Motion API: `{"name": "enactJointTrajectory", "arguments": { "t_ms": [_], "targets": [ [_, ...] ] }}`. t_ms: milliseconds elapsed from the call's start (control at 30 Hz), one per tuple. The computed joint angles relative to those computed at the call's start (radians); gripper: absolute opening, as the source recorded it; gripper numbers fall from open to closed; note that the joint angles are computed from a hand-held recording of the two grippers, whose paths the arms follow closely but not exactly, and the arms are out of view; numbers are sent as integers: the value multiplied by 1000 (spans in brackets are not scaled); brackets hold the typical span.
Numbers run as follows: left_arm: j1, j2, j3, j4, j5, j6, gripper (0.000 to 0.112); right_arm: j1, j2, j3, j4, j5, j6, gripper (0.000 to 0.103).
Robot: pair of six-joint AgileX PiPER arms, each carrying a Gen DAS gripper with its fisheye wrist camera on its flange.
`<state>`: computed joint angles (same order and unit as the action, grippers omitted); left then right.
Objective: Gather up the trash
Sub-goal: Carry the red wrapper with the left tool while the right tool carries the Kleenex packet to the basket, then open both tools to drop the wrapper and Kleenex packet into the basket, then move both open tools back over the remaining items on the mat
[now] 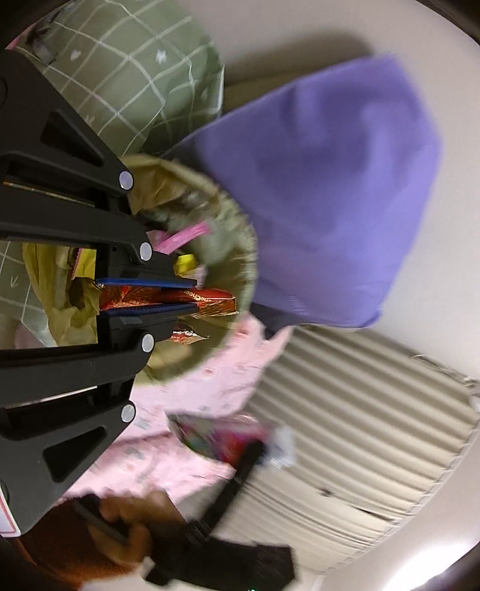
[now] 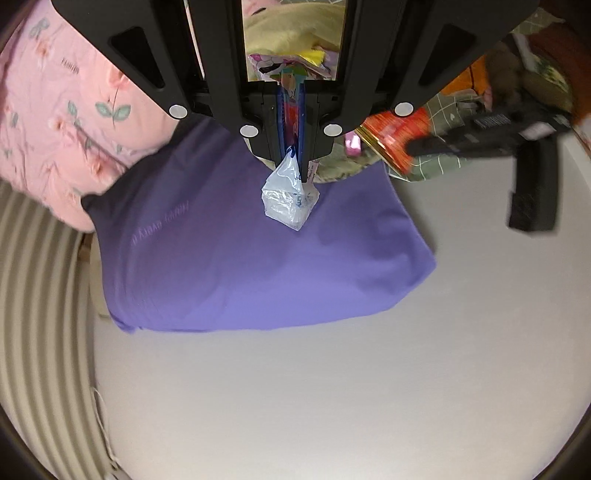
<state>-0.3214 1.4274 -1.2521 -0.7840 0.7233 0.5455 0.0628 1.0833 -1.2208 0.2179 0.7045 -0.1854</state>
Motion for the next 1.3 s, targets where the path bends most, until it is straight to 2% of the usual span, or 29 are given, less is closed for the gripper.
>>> {"name": "enactJointTrajectory", "arguments": {
  "t_ms": [100, 200, 367, 633, 867, 933, 1000, 1033, 1067, 1133, 1300],
  "targets": [
    [-97, 82, -42, 227, -30, -146, 8, -61, 6, 25, 99, -1, -88, 8],
    [-145, 160, -94, 398, 13, -269, 8, -47, 54, 22, 130, -26, -112, 8],
    [-178, 238, -151, 464, 22, -299, 8, -16, 180, -32, 131, -36, -136, 7],
    [-104, 225, -131, 275, 13, -175, 8, 18, 258, -28, 96, -48, -136, 7],
    [-52, 178, -95, 129, 49, -86, 8, 36, 281, -6, 72, -45, -111, 8],
    [-27, 169, -90, 93, 67, -71, 16, 43, 289, -6, 56, -38, -91, 9],
    [-8, 153, -81, 70, 77, -63, 33, 67, 289, -2, -31, -49, -17, 9],
    [-3, 146, -84, 62, 84, -65, 35, 74, 292, -4, -61, -51, 3, 14],
    [6, 130, -76, 45, 88, -58, 38, 77, 293, -4, -70, -49, 5, 27],
    [17, 93, -56, 33, 85, -61, 45, 69, 289, 2, -50, -51, -14, 38],
    [60, -44, 43, 88, 1, -129, 53, 77, 255, 28, -67, -71, -2, 38]
  ]
}}
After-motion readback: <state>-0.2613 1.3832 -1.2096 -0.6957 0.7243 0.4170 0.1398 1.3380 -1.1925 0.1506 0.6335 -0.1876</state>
